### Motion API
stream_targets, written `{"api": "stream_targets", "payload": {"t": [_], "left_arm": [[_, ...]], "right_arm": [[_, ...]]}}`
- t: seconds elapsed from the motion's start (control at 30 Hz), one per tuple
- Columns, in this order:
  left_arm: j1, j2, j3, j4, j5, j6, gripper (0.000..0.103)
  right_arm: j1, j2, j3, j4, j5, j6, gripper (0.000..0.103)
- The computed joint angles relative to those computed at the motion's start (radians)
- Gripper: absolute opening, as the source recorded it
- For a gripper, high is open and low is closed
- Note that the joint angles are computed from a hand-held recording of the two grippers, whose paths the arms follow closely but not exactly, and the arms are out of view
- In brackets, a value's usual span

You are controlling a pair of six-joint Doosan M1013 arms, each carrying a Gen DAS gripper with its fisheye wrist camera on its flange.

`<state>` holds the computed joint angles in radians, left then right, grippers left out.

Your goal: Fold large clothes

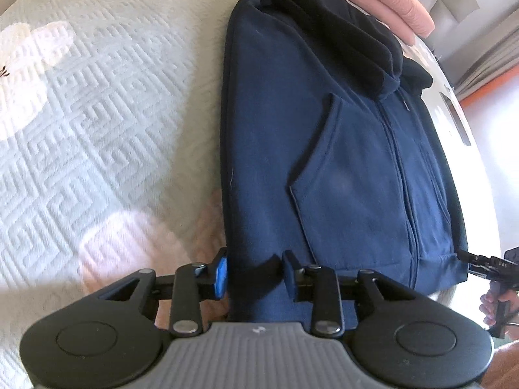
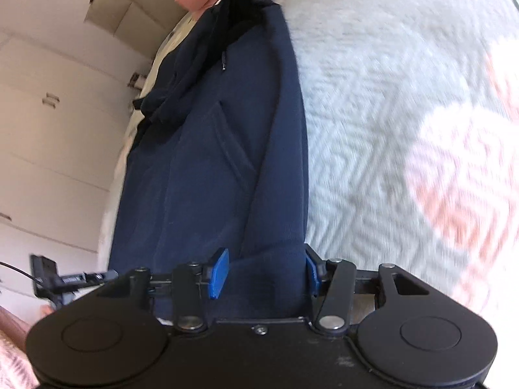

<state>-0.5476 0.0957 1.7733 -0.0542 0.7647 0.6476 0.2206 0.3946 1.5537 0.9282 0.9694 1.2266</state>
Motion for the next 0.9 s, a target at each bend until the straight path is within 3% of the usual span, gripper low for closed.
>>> {"api": "stream_targets", "payload": {"t": [0.1, 0.27, 0.37, 0.4, 0.47, 0.67, 0.9], "left_arm": [[0.0, -0.014, 0.019, -0.091, 0.007, 0.05, 0.037], [-0.006, -0.027, 0.059, -0.104, -0.071, 0.005, 0.039], [0.0, -0.039, 0.075, -0.122, -0.125, 0.034, 0.019], [-0.006, -0.047, 0.08, -0.096, -0.144, 0.015, 0.015], [-0.031, -0.06, 0.085, 0.011, -0.176, -0.066, 0.013], [-0.062, -0.07, 0.057, 0.199, -0.195, -0.177, 0.012], [-0.031, -0.072, 0.006, 0.378, -0.237, -0.268, 0.012]], "right_arm": [[0.0, -0.012, 0.017, 0.019, -0.001, -0.007, 0.06], [-0.011, -0.013, 0.031, 0.064, 0.02, -0.014, 0.06], [-0.024, -0.013, 0.034, 0.08, 0.04, -0.002, 0.059], [-0.025, -0.013, 0.033, 0.079, 0.043, 0.006, 0.055], [-0.02, -0.026, 0.038, 0.027, 0.012, 0.059, 0.008], [-0.026, -0.055, 0.058, 0.161, -0.021, 0.056, 0.008], [-0.027, -0.061, 0.017, 0.372, -0.111, -0.002, 0.008]]}}
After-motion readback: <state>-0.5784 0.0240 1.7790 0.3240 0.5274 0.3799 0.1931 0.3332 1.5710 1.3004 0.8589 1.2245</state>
